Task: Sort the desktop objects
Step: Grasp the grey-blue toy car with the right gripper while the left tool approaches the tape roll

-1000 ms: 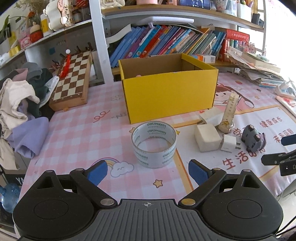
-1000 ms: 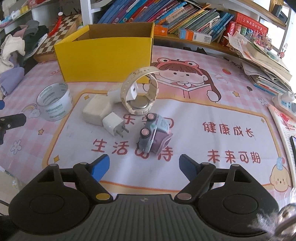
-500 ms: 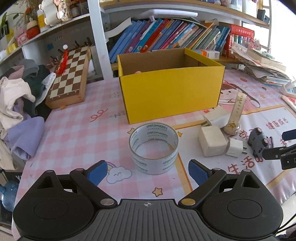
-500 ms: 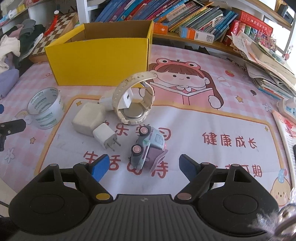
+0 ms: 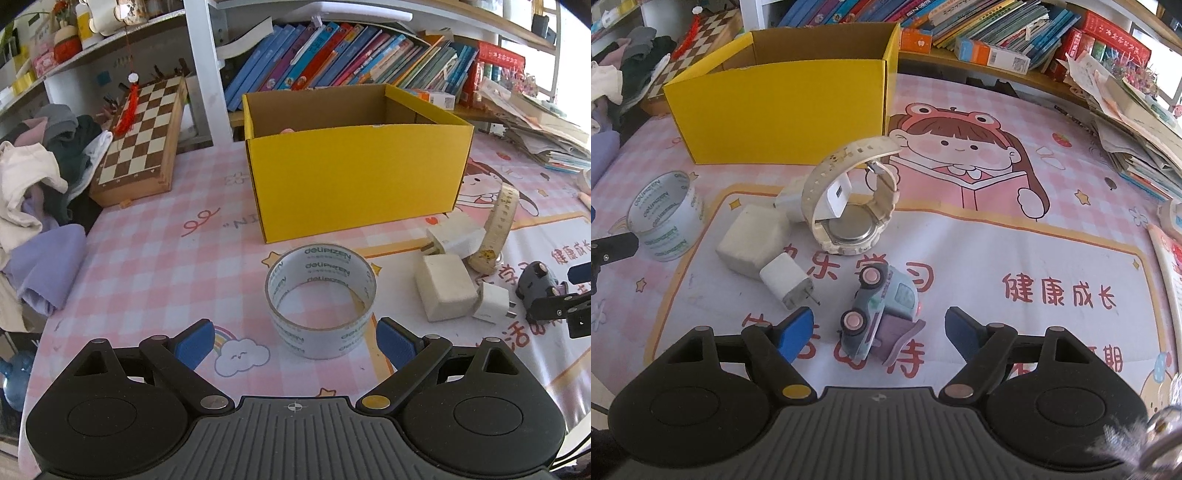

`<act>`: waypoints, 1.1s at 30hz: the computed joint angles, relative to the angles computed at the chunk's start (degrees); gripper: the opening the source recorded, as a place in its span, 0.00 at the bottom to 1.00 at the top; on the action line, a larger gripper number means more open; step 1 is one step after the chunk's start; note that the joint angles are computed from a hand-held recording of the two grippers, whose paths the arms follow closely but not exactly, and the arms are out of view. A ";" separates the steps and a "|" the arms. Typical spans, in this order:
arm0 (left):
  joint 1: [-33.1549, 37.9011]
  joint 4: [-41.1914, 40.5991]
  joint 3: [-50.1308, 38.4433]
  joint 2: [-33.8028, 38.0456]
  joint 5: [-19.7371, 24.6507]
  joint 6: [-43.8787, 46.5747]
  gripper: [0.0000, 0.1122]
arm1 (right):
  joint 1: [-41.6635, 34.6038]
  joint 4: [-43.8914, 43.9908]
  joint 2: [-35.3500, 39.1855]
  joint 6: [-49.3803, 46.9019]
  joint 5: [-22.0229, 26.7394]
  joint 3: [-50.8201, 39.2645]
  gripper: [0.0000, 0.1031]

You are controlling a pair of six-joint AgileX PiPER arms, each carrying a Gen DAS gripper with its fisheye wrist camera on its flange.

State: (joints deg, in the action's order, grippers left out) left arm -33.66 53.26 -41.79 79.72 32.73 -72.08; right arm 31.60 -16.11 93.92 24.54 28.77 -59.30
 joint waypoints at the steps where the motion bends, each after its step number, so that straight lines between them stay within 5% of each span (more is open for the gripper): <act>1: 0.31 -0.06 -0.18 0.37 -0.27 0.15 0.86 | -0.15 0.35 0.16 -0.44 0.11 -0.22 0.74; 33: 5.76 -5.47 -6.34 10.56 -5.86 6.57 0.86 | -5.88 16.63 6.24 -19.20 2.49 -5.84 0.47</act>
